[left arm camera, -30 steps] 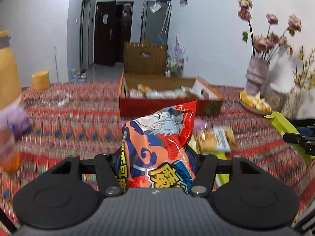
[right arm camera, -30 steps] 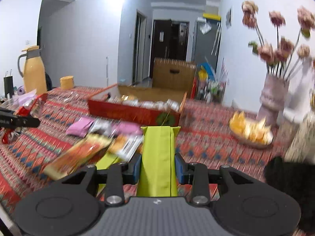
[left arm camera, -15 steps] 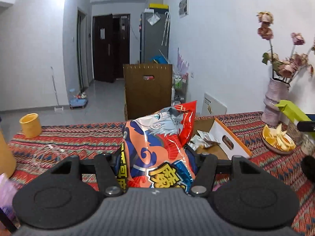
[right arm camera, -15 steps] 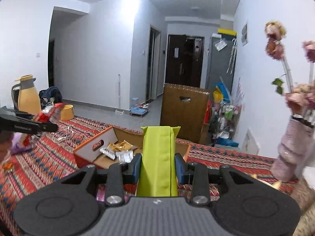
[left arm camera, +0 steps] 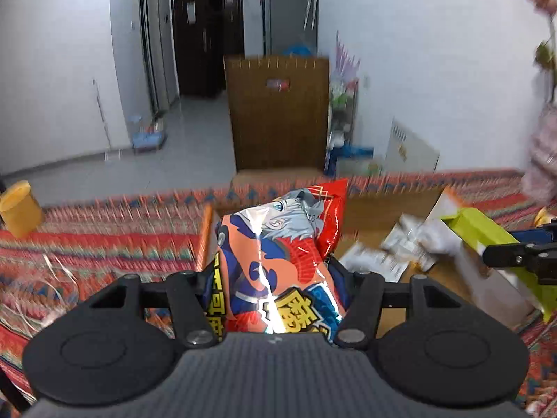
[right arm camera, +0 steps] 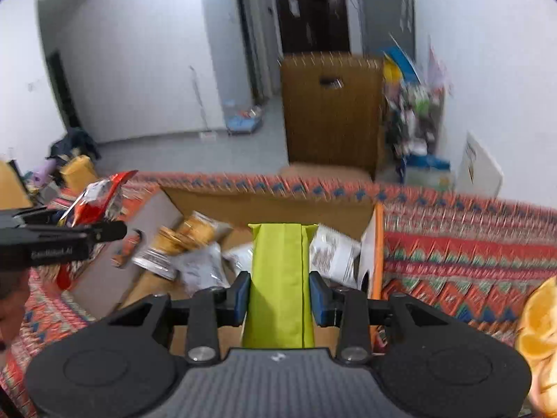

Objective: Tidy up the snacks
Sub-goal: 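Carry the chip bag and green bar into the box and open both tools, then withdraw both tools from the box back toward the snack pile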

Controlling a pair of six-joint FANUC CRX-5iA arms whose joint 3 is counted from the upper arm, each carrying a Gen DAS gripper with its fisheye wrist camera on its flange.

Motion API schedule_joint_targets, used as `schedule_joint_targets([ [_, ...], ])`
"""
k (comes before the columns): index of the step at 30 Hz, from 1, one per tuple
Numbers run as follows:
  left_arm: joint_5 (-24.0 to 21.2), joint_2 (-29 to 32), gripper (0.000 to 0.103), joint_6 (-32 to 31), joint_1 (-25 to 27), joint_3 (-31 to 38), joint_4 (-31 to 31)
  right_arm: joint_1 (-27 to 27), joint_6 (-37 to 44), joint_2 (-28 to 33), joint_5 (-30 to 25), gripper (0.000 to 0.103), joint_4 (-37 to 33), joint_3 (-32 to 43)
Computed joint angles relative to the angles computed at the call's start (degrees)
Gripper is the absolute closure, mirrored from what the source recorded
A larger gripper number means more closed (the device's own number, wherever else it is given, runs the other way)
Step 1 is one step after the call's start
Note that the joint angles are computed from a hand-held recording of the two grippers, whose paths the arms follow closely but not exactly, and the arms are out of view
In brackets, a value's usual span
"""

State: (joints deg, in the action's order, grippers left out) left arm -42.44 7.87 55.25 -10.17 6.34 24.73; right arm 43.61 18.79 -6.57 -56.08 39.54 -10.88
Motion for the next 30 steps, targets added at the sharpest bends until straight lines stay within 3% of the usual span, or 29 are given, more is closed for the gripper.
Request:
schedule_joint_targets([
  [2,-1.96,2.41,0.043,2.79,-0.49,1.87,-3.08,-0.8,0.03,3.28,-1.48,0.068,-0.91,1.34],
  [5,-0.83,3.34,0.04,4.77,-1.34,1.89,-7.64,-0.98,-0.85,6.9,-4.61,0.069,0.62,2.08],
  [7,-0.47,3.68,0.035,2.67,-1.29,1.47,-7.6,-0.52,-2.04,8.12,-5.58,0.059,1.89,1.65],
  [13,-3.27,4.39,0.026,0.34,0.02,1.72,-2.83,0.49,-2.12,9.02,-5.8,0.05,3.94,1.2],
  [15,-3.76,4.39,0.021,0.44,0.42,1.88,-1.32,0.76,-2.56,8.61,-5.9,0.049,4.14,1.24],
  [22,-5.97,1.79,0.02,1.81,1.82,2.08,0.28,3.56,-4.25,4.71,-7.4,0.038,6.0,0.07],
  [30,-7.4,-7.13,0.018,-5.17,4.59,-3.37,5.41,10.24,-9.19,-1.76,-13.24,0.015,11.36,-1.91],
])
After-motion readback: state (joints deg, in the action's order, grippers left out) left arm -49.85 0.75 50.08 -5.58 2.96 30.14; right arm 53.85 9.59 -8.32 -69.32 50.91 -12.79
